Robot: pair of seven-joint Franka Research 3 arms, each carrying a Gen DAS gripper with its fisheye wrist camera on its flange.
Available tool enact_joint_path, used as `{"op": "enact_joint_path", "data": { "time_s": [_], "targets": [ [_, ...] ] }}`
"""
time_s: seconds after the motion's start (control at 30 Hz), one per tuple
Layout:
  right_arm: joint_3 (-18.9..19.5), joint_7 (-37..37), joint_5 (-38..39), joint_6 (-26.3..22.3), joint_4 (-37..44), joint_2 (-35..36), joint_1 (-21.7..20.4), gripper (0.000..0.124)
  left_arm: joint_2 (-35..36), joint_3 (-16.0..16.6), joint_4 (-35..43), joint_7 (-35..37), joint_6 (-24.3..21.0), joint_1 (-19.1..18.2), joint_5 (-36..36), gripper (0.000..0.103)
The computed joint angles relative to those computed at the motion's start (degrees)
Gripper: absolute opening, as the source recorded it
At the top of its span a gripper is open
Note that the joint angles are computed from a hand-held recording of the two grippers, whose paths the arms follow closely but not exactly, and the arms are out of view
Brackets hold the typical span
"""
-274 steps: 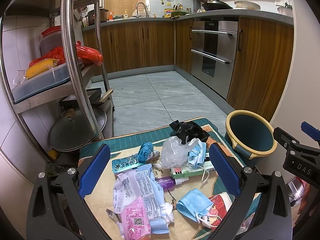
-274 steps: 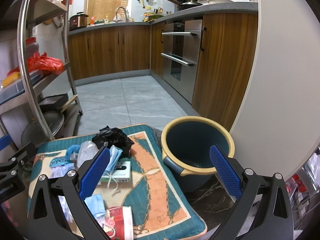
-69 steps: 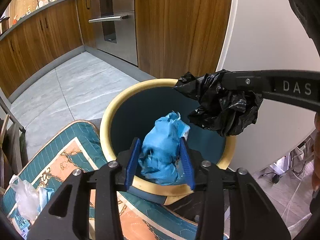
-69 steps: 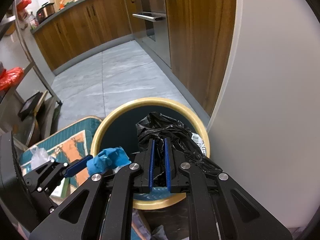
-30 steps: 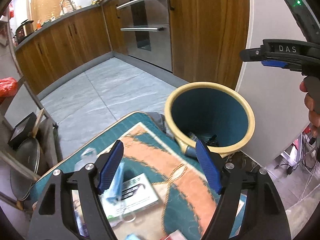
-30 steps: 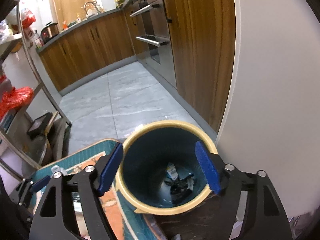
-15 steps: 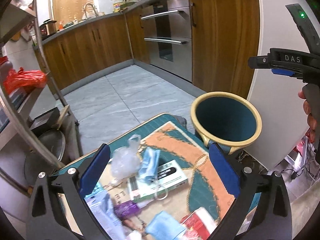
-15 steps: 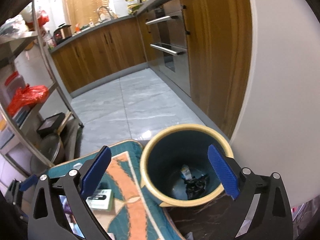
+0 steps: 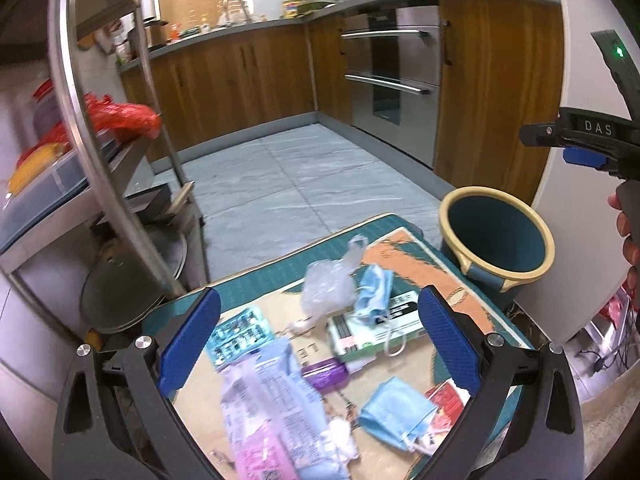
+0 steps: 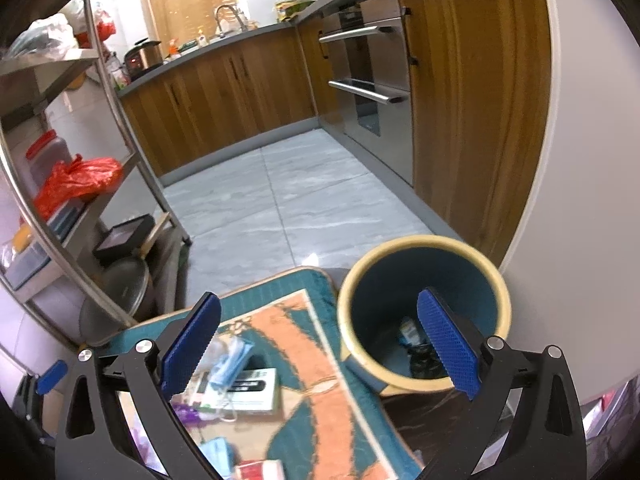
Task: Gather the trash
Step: 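Move both tools back over the cushion toward the remaining trash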
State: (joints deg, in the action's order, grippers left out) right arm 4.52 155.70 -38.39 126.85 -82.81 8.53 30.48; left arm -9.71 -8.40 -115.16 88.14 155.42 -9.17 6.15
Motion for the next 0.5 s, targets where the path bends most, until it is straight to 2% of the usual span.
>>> {"op": "enact_joint_path", "data": {
  "time_s": [0.2,0.5],
  "targets": [
    [0.0,-1.2,2.9,0.1,5.6,4.3,1.8,0.098,-2.6,0.8,-2.4,-3.0,-0.3,1.5,0.5,0.097],
    [-2.2,-5.2,7.6,-1.3,15.0,11.6,5.5,0.098,-5.0,1.8,-5.1,-6.0,-1.3,3.8,3.0,0.097]
  ]
}}
